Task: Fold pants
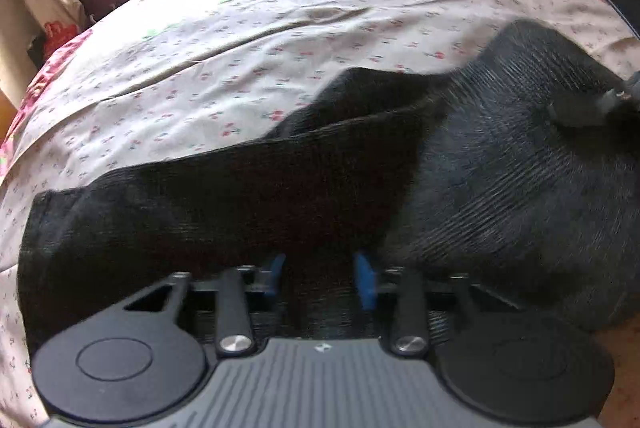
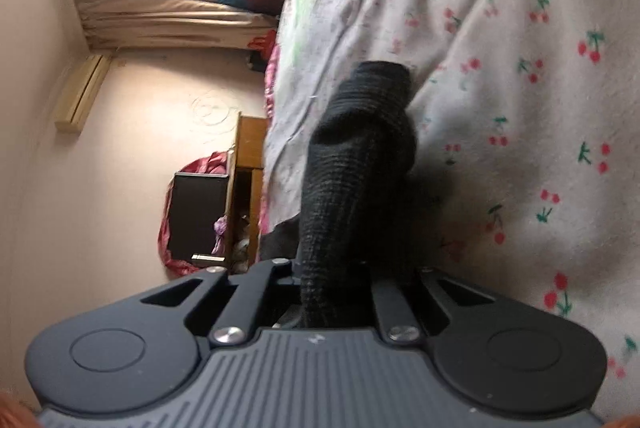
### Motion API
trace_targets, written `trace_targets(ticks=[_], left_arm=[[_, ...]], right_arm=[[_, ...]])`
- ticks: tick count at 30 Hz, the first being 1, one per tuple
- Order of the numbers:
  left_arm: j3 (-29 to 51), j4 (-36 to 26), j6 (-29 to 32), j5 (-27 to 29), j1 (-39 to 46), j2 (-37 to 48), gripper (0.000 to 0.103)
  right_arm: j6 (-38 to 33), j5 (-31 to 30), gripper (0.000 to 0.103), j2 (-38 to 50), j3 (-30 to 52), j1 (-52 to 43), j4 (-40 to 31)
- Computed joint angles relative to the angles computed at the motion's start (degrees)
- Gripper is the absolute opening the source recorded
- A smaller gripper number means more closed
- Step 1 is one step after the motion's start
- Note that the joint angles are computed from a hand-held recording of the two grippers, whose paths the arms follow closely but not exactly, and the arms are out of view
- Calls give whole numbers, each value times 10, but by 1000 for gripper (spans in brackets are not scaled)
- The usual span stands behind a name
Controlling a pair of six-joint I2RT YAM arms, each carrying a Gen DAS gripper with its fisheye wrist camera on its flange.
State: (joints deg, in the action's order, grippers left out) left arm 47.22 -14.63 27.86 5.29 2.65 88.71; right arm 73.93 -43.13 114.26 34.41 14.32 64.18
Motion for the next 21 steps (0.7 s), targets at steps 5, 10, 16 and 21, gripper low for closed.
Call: trace_targets(ticks=[5, 10, 16, 21], left_arm=[[-65, 51, 6, -190, -164, -32, 11], [10, -52, -85, -108, -181, -12, 11], [1, -20, -127, -99, -212, -5, 21], [-47, -16, -91, -59, -118, -94, 33]], right_arm=[[39, -32, 10, 13, -42, -27, 101], [39, -54, 2, -8, -83, -102, 153], [-141, -63, 8, -127, -123, -174, -51], [-208, -34, 51, -105, -106, -132, -154]])
